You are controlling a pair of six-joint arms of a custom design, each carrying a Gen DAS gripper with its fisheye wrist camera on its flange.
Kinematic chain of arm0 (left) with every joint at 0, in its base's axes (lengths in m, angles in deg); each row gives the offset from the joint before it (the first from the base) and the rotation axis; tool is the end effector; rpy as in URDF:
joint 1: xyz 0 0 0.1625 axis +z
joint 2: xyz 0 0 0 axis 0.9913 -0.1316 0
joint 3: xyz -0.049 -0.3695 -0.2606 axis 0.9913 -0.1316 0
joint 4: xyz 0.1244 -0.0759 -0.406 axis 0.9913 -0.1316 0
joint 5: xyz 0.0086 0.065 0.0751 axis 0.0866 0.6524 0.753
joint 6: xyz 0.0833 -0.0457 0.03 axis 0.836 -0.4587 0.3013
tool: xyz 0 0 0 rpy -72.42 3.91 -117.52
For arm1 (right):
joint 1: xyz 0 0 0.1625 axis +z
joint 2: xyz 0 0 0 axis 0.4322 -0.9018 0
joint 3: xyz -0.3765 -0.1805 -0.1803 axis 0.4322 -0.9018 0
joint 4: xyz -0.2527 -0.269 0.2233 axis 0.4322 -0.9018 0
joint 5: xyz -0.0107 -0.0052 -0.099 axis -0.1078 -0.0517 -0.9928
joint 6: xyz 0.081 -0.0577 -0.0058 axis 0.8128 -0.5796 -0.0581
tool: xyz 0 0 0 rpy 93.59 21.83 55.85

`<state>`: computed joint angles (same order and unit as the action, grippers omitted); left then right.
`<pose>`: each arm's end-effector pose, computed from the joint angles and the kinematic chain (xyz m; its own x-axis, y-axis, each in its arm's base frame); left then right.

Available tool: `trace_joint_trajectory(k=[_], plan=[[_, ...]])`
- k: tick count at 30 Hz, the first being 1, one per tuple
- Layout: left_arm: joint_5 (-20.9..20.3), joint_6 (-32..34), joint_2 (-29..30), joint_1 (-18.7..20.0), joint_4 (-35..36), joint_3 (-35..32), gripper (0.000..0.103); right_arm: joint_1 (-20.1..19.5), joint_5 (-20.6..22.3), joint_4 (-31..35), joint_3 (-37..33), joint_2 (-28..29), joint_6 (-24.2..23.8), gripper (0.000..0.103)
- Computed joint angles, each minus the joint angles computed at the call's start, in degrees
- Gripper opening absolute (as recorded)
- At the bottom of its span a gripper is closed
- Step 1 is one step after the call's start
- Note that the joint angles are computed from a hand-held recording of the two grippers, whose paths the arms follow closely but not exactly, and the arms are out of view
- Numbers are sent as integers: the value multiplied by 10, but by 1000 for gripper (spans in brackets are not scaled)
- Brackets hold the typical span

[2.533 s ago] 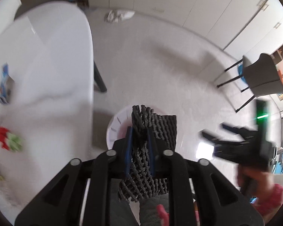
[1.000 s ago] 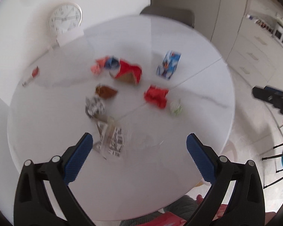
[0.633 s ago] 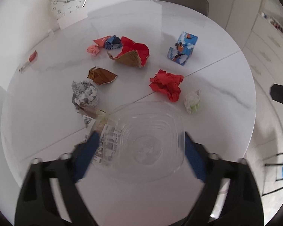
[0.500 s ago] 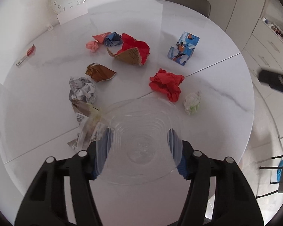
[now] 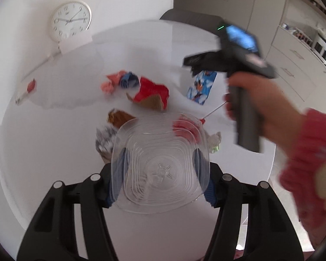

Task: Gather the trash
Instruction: 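Grasp the clear plastic tray with the left tool while the right tool grasps the blue box, then drop the blue box and the clear tray into the wastebasket with both tools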

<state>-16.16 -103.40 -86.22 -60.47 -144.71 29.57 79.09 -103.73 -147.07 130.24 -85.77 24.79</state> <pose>-0.5842 -0.4575 0.2364 -0.6970 0.0730 -0.7134 0.4406 0.8285 -0.3456 0.2491 -0.6904 0.4482 -0.7949 0.1741 0.5813 -0.1173 0.8958 -0.4287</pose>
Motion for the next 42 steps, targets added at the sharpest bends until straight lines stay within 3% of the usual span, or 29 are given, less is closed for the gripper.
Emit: trace_joint_trajectory(k=[2,7,10,13,18,22,25,27,29,32,34,37,42], plan=[[3,23,-6,2,-9,3,59,3,-25,26,-17,19,24,87],[3,74,-17,17,-34,7,59,8,-60,55,-26,39,37,55],[3,100,-21,23,-50,8,59,7,-58,39,-18,33,31,52],[-3,138,-20,29,-72,8,59,3,-25,15,-5,11,30,50],[-33,204,-9,32,-116,3,59,-7,82,-73,80,-107,-5,50],[-60,247,7,28,-146,-8,59,-10,68,-62,148,-226,-30,50],[-81,263,26,22,-159,-20,58,-27,15,9,190,-303,-21,51],[-95,270,42,18,-165,-33,59,-61,1,54,228,-351,-11,52],[-108,274,59,13,-167,-47,59,-123,31,101,267,-392,3,52],[-130,269,91,5,-161,-77,59,-217,83,104,322,-417,-48,52],[-142,258,109,0,-156,-93,59,-280,111,81,358,-408,-104,52],[-151,237,141,-10,-137,-123,59,-339,120,52,386,-373,-153,52],[-155,228,183,-27,-105,-154,59,-393,129,22,400,-322,-170,57]])
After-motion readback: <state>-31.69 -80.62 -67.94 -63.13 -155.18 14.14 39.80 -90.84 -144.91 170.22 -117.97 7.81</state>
